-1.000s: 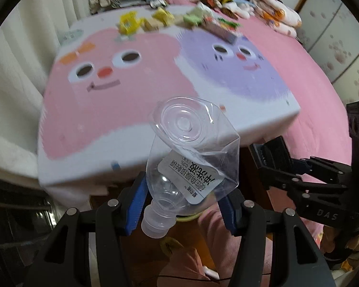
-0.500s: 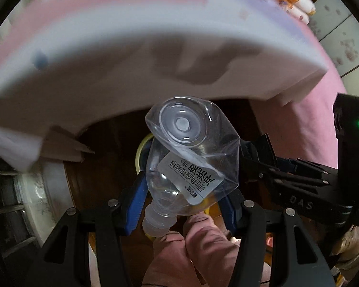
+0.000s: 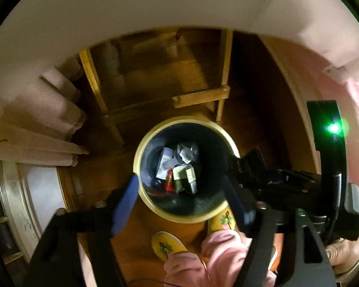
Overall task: Collect trash
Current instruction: 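Carry the bottle and black box down over the bin and open both tools, then raise both open tools back up toward the table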
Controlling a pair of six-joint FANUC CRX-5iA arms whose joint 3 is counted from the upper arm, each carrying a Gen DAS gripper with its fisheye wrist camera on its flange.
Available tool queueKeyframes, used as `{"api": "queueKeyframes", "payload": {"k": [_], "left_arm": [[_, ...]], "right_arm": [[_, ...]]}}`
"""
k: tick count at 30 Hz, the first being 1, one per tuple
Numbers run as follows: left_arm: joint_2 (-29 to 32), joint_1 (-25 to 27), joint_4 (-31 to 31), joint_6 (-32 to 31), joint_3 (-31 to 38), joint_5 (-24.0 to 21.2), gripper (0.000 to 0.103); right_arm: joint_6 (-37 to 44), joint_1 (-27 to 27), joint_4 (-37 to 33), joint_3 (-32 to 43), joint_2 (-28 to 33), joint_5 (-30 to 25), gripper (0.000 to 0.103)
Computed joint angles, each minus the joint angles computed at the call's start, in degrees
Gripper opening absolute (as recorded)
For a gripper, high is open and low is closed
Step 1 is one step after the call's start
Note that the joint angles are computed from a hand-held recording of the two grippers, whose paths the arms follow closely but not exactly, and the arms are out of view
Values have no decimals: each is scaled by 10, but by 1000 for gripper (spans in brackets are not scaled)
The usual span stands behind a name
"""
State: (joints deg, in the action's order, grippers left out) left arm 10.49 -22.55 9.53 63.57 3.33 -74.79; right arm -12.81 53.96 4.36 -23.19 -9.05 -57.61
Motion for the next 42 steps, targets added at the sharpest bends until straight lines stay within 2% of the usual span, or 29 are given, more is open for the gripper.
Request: {"api": "queueKeyframes", "payload": {"k": [2,3,5,8,13,19,31,42], "left_arm": [[6,-3,-8,15,2,2,81],[10,-3,-12,21,8,0,84],[17,7,-19,20,17,2,93],[17,10,-28,23,24,4,95],[12,17,-29,27,43,-9,96],[-3,31,-12,28,77,-41,96],[-7,62,30,2,222,-165,96],[39,85,83,-4,409,-272,96]], "right_arm": [[9,-4,-2,-5,3,7,67],[11,-5,0,-8,4,9,68],[11,-8,0,-9,5,8,69],[1,-8,8,-5,3,3,71],[-2,-10,23,12,-4,-20,71],[2,-2,46,61,-8,-78,71],[-12,29,81,200,-2,-208,71],[-18,73,142,350,32,-334,71]]}}
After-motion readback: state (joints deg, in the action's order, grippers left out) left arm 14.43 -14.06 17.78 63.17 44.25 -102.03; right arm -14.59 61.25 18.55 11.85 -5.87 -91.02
